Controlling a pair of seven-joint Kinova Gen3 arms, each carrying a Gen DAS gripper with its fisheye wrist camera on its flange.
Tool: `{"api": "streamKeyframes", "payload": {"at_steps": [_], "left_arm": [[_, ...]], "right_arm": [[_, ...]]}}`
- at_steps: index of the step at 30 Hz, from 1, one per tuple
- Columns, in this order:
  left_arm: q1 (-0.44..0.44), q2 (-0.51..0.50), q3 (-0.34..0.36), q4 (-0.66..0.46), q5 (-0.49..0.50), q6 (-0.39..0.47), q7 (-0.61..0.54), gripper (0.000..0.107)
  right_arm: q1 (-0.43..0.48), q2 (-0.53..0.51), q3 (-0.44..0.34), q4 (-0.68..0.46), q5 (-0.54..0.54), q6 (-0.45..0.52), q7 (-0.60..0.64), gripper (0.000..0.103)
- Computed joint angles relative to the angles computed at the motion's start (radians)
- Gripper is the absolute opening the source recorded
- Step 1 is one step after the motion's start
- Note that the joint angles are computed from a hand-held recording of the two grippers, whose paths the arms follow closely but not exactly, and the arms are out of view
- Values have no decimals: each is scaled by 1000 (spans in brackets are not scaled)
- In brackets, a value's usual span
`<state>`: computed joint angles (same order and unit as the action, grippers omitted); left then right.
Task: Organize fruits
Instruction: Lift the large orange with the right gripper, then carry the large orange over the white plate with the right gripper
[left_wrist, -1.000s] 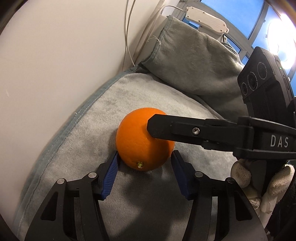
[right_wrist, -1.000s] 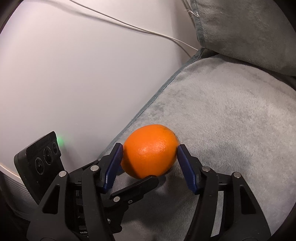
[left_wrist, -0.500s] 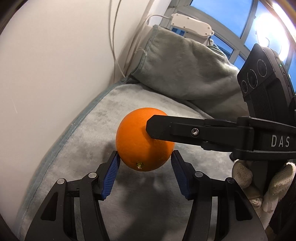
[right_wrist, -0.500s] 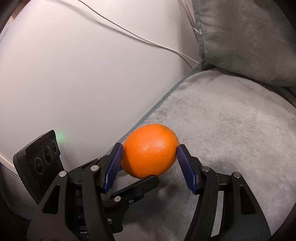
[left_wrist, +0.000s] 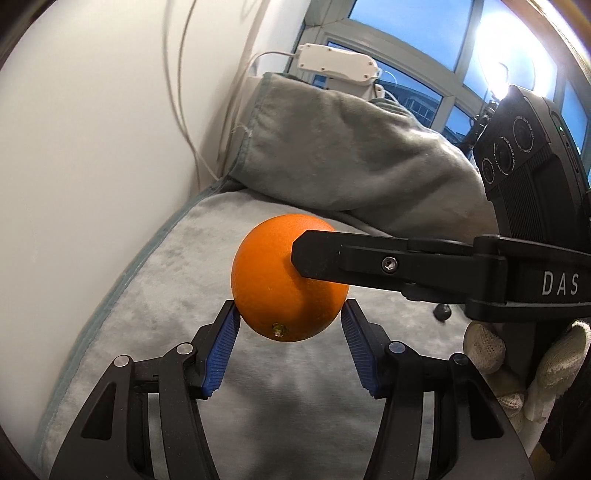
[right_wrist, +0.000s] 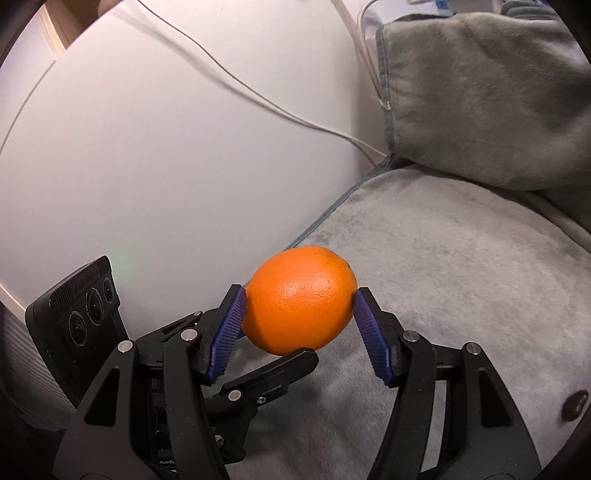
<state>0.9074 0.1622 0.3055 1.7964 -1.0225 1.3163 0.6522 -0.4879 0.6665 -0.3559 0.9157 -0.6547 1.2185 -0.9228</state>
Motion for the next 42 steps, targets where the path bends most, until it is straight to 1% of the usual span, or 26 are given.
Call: {"api": "streamKeyframes", "payload": {"at_steps": [4,10,18,28,35,42], "left_arm": [[5,15,-2,-21,-15,2,-22,56],[22,45,-16,-83,-36,7,-78,56],[40,86,-50,-166,-58,-28,-159,56],[61,143,-102,-264,-71,-107,-261,56],[65,183,-144,-321,-67,-184,-330,56],[57,227,-186,-399,-36,-267,-430,56]], "right_arm": [[30,-28,-6,40,-19,-16,25,63],[83,-72,-7,101,-60,-42,60,64],[158,-127,3,178,-114,-67,110,63],[252,-176,28,253,-177,-86,159,64],[303,-197,50,277,-200,-86,175,64],[352,-202,71,286,-215,-93,183,64]]}}
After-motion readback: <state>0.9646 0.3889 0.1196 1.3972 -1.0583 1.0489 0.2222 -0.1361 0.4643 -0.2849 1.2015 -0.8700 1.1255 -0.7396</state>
